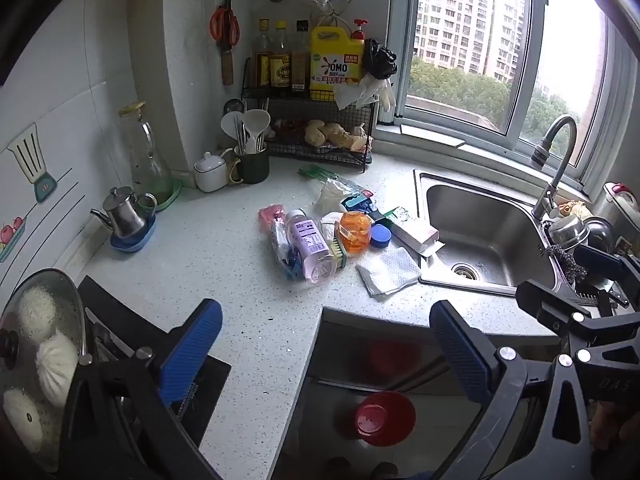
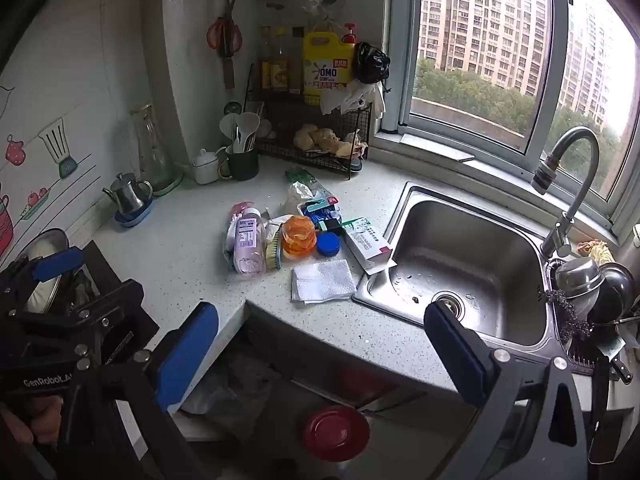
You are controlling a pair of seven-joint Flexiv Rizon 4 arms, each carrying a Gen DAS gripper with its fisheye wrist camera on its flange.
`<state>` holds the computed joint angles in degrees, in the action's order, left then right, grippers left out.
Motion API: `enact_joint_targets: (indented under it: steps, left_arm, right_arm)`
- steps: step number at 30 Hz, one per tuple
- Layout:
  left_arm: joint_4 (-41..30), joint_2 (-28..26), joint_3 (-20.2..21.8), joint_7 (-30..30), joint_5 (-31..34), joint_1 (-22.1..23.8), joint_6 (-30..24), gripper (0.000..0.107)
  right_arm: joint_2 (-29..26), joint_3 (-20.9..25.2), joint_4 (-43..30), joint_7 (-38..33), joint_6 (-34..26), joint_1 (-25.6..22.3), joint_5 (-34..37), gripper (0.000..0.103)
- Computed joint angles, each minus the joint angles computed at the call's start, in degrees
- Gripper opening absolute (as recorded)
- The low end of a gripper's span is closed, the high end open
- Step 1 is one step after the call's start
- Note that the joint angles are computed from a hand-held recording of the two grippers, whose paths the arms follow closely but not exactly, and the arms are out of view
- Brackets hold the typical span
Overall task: Collect trash
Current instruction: 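Move both tools toward the trash pile on the counter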
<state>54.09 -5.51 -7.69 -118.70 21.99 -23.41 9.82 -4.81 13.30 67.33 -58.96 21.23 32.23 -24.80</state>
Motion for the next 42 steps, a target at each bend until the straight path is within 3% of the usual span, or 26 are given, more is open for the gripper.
enact_joint_targets:
  steps: [17, 42]
  left_arm:
    - [5.39, 2.98, -0.55, 2.07, -6.44, 2.49, 2.43, 0.103]
    - [7.23, 4.71, -1.65, 2.46, -6.58, 3.23, 1.03, 0.103]
  right_arm:
    - [0.72, 0.95, 0.38, 3.05, -3.51, 1.13, -0.49, 0.103]
    - [1.67, 1.56, 1.81, 4.13, -4.21, 1.49, -0.35, 0.103]
